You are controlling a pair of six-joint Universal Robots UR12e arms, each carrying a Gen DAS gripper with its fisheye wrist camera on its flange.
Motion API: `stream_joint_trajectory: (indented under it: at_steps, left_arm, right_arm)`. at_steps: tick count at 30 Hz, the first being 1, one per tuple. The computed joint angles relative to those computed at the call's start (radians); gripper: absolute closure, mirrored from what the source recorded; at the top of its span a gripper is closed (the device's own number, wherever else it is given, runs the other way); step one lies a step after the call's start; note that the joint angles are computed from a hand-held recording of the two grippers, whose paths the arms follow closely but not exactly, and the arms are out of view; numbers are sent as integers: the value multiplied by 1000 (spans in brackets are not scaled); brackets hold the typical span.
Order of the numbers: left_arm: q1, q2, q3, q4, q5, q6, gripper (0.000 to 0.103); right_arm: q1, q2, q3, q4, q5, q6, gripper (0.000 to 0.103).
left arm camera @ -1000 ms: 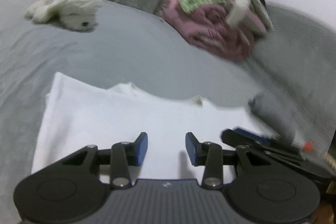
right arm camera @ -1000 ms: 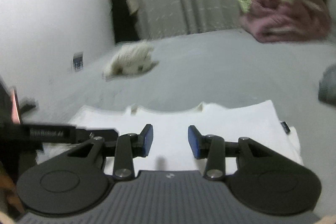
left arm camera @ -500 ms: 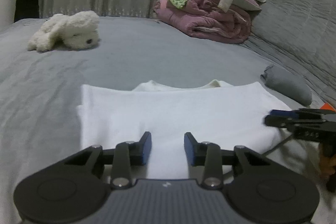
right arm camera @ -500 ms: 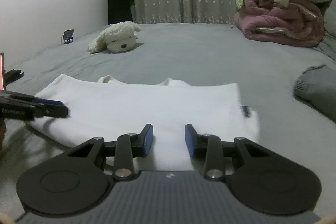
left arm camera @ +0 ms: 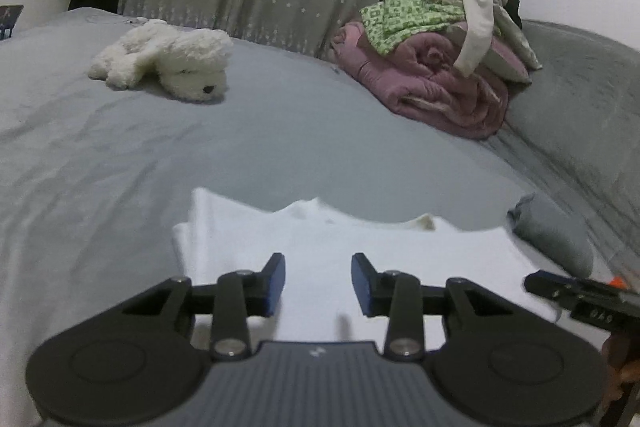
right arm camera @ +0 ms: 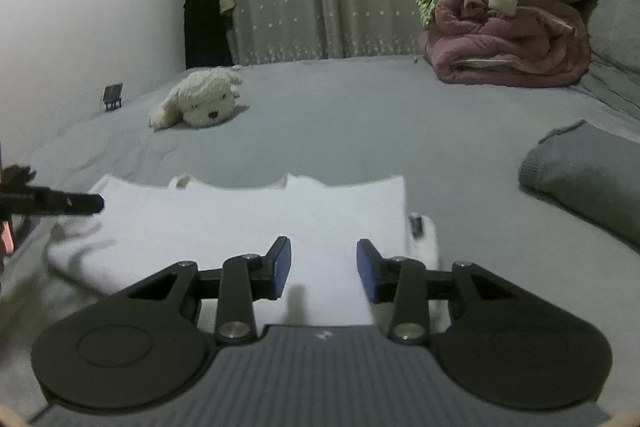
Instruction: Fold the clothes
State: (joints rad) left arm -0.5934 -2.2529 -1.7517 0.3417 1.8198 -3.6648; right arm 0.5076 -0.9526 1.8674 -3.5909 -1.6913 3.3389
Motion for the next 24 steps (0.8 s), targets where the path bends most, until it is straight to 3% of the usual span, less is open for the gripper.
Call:
stream_joint_trajectory:
  at_steps: [8, 11, 15, 24]
  left_arm:
    - [-21, -55, 94, -52, 12, 2, 65]
    - [-25, -65, 109, -87, 51, -6, 65]
    - [-16, -63, 102, -92, 81, -14, 66]
    - [8, -31, 53, -81, 111, -37, 67]
  right_arm:
    - [38, 51, -102, 59, -17, -7, 60]
    - [46, 65, -123, 88, -28, -27, 60]
    - [40, 69, -126, 117, -39, -43, 60]
    - [3, 42, -75, 86, -44, 41, 65]
